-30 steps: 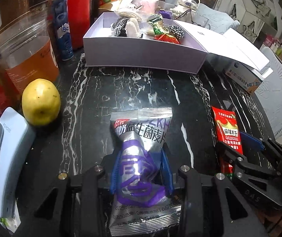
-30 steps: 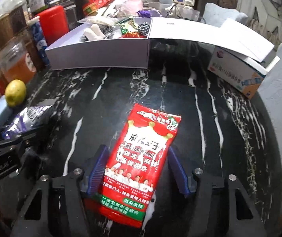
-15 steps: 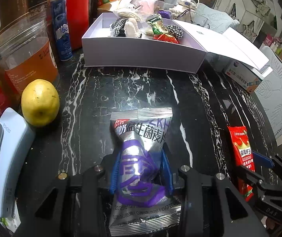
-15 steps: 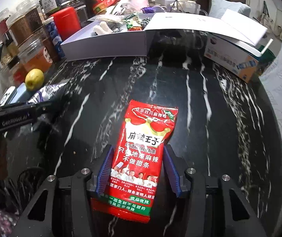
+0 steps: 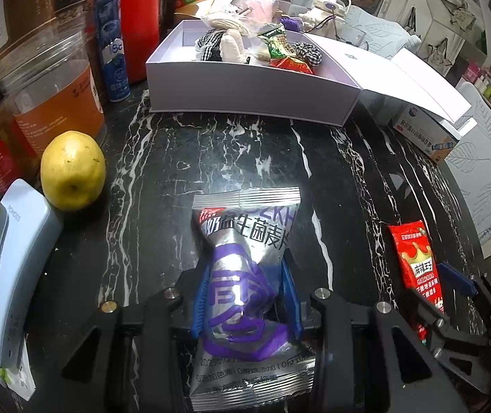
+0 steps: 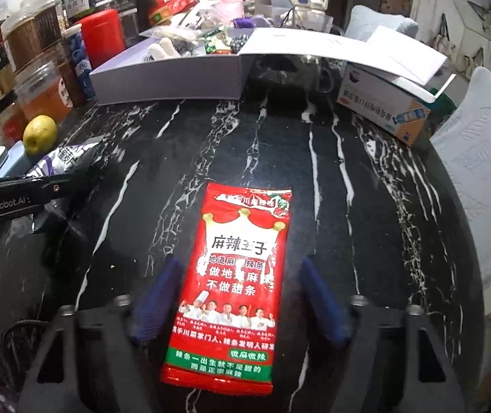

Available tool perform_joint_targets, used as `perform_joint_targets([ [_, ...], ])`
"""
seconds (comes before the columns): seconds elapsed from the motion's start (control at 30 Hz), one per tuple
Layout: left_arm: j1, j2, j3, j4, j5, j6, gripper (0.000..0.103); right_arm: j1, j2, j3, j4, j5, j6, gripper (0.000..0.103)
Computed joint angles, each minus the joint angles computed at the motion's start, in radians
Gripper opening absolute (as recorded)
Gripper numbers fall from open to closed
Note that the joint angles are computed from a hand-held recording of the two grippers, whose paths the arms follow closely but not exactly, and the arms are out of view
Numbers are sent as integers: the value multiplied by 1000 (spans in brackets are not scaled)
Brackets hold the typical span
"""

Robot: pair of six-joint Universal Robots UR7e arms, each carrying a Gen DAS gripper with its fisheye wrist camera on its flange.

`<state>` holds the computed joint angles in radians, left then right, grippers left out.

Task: Organize soft objects
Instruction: 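Lift and carry the snack bag with left tool while right tool carries red packet over the box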

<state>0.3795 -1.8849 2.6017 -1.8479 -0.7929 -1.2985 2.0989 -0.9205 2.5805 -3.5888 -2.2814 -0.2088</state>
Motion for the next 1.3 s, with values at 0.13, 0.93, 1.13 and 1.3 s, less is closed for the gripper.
perform_joint_targets([
  [0.13, -2, 15, -8, 15, 0, -3, 36, -8, 8, 15, -59, 16, -39, 49],
  [0.93, -271, -109, 5, 164, -51, -176, 36, -38, -248, 170, -21, 306, 58, 46],
  [1.13, -362, -140, -38, 304, 0, -267, 36, 5, -333, 183, -15, 329, 47, 46],
  [1.3, -398, -148, -64, 317, 58, -258, 36, 50, -400, 157, 38, 339, 35, 46],
])
